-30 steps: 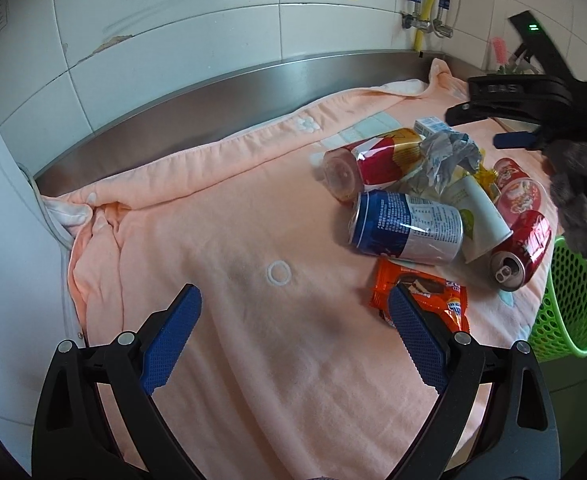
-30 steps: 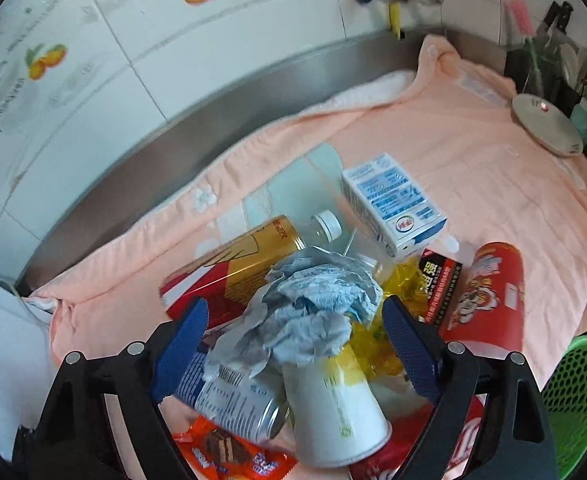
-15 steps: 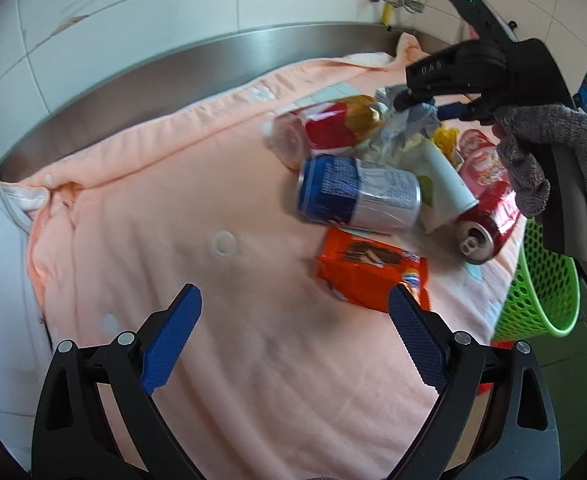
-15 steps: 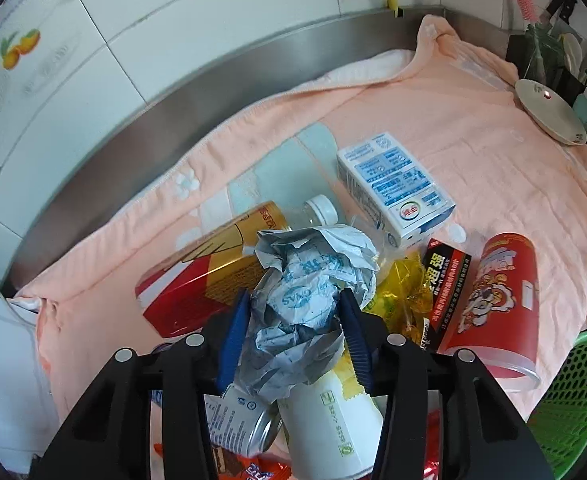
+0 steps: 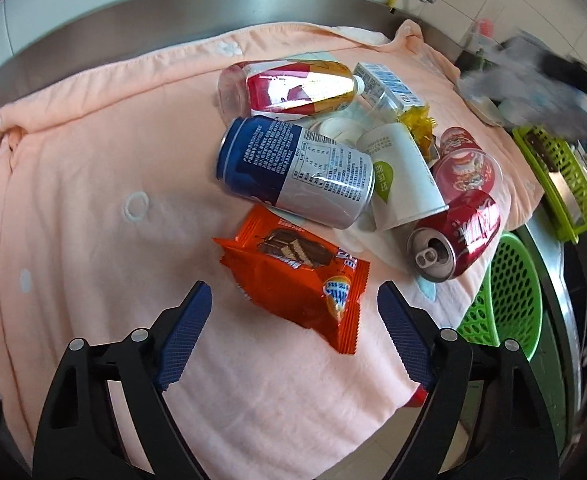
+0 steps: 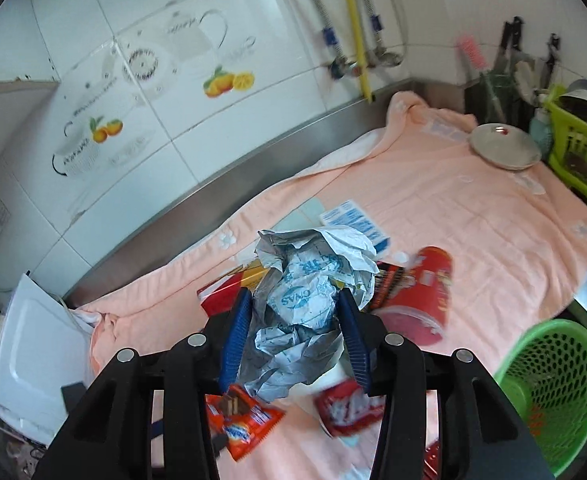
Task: Collect trash
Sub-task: 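Carry the foil to the green basket and release it while the left gripper grasps the orange wrapper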
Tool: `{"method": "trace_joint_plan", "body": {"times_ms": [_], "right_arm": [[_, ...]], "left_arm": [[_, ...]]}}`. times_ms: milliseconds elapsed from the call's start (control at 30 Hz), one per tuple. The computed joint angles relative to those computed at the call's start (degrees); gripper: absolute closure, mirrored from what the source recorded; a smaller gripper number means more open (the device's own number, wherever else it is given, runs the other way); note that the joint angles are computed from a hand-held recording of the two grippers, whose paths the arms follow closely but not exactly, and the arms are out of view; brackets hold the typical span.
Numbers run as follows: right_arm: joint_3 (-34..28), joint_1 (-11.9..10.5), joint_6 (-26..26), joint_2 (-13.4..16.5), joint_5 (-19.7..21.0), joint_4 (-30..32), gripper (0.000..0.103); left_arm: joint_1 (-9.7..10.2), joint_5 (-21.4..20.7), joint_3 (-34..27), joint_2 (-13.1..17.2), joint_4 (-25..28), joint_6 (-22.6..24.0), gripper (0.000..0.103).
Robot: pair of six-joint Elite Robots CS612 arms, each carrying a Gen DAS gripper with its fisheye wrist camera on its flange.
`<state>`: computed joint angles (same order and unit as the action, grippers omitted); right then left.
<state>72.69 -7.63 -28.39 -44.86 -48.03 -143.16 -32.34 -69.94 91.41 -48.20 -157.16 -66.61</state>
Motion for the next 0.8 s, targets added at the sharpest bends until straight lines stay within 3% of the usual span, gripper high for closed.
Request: {"method": "trace_joint_plan", "body": {"times_ms": [133,333,567,667,700,800], "right_arm": [[3.4,-2.7,2.6,-1.4,-1.2,-6.3,0.060],[6.2,-5.9,6.6,-1.3,-9.0,-13.7,0.060],[6.5,-8.2,11.5,0.5,-17.4,-16.1,0.059],[5.2,-8.9,13.0,1.8,-18.7,-14.9,0.057],[4.7,-9.1,13.3,2.3,-19.0,-14.5,0.056],[3.5,-9.3,13.5,3.5,-20.2,-13.7,0.048]], "left_arm": [[0.31,-0.5,-1.4,0.9,2.2,-2.3,0.026],[1.23,-3.5,-1.6,1.6,1.8,-6.3,0.041],[2.12,-7.2,-0.2,2.1,-2.4,-8.6,0.074],[2.01,-7.0,0.4,1.8,-2.8,-7.9,0.081],[1.96,-7.0,0.6,1.7,-3.2,-7.2,0.094],[1.78,-7.0,1.5,1.0,-4.6,-5.7,0.097]]}}
